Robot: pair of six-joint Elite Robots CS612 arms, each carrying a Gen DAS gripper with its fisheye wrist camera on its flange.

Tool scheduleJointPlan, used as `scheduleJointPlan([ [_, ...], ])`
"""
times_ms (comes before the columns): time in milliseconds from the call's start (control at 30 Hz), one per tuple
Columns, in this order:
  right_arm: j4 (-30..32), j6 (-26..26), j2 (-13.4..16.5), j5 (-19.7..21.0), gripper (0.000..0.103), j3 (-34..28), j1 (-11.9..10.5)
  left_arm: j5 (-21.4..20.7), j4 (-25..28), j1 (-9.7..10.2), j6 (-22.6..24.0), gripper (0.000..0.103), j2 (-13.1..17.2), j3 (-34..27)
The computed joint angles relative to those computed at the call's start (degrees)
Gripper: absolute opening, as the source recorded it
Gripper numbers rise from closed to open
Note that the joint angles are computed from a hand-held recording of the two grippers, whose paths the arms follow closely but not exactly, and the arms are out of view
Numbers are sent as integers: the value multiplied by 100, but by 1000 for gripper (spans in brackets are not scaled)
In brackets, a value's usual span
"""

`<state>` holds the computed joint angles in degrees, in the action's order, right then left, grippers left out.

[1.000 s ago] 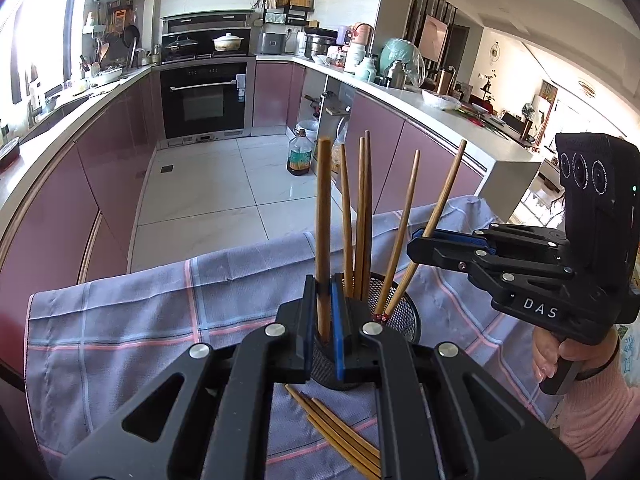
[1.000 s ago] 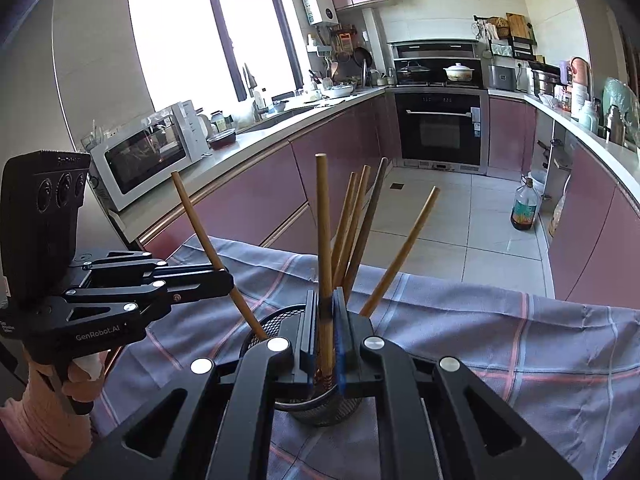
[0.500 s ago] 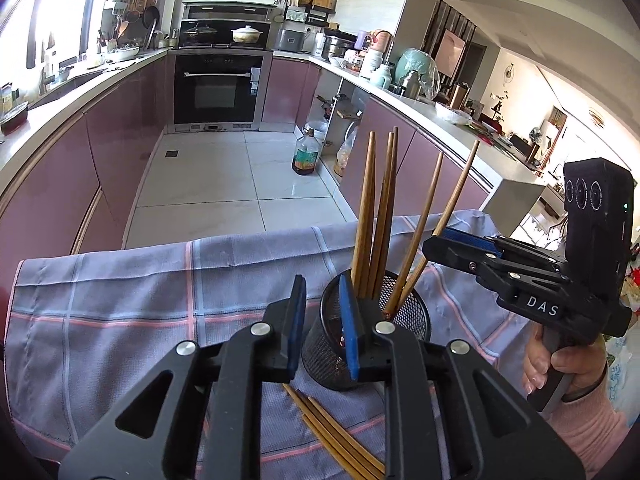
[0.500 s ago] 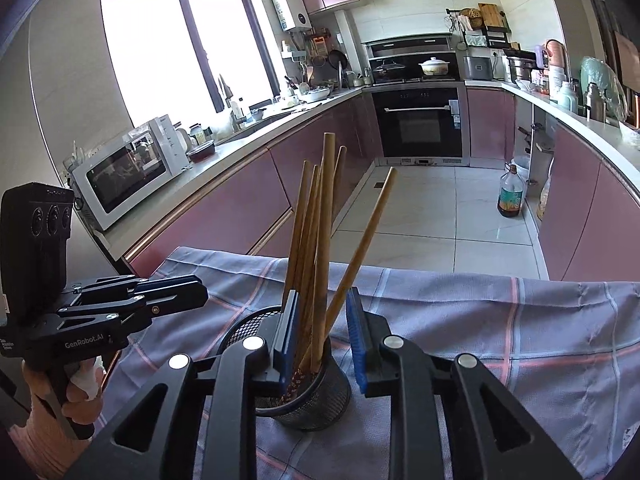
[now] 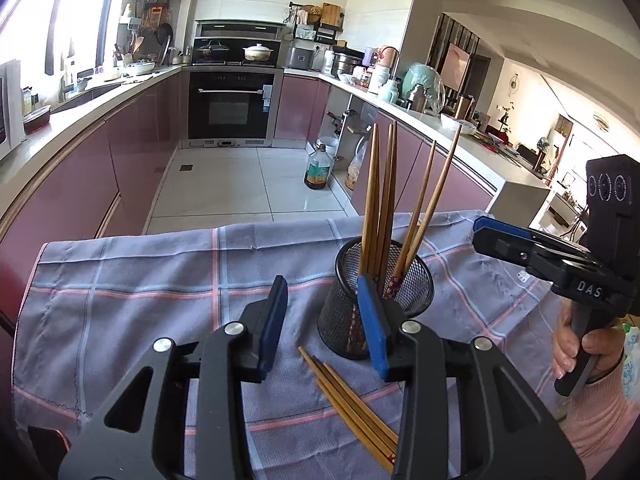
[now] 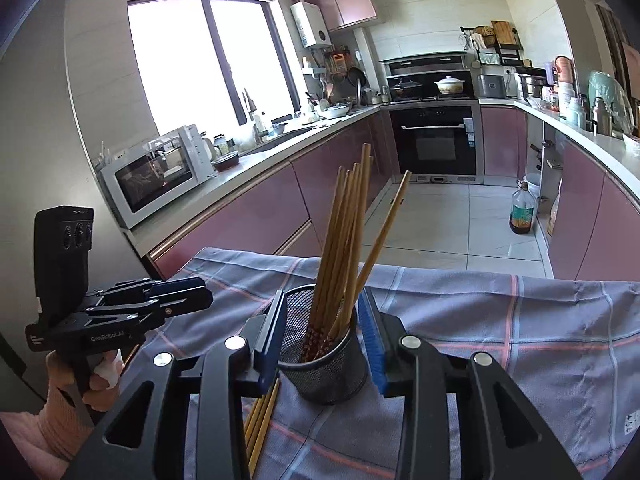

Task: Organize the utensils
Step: 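Move both open tools back down to the chopsticks on the cloth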

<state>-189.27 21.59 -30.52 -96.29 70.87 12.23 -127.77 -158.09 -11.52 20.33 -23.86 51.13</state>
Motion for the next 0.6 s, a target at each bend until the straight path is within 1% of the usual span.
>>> scheduleJointPlan([
  [67, 30, -119, -33, 229, 37, 80, 20, 41, -47, 22, 51, 40, -66, 185],
  [133, 188, -238, -21, 397, 37, 87, 57, 92, 7, 37, 167, 41, -114, 334],
  [267, 773, -397, 104, 734, 37, -34, 128, 230, 212, 37, 399, 42, -174, 613],
  [333, 1101, -440, 192, 780, 36, -139, 163, 327, 294, 30, 520, 43, -199, 742],
  [400, 1318, -346, 272, 976, 36, -216, 161, 406, 397, 21, 618, 43, -211, 851],
  [467, 1456, -273, 327, 1011, 36, -261, 175, 524, 460, 6, 694, 43, -220, 938],
  [600, 1510, -115, 373, 1061, 36, -271, 180, 557, 622, 3, 763, 44, -217, 1035],
])
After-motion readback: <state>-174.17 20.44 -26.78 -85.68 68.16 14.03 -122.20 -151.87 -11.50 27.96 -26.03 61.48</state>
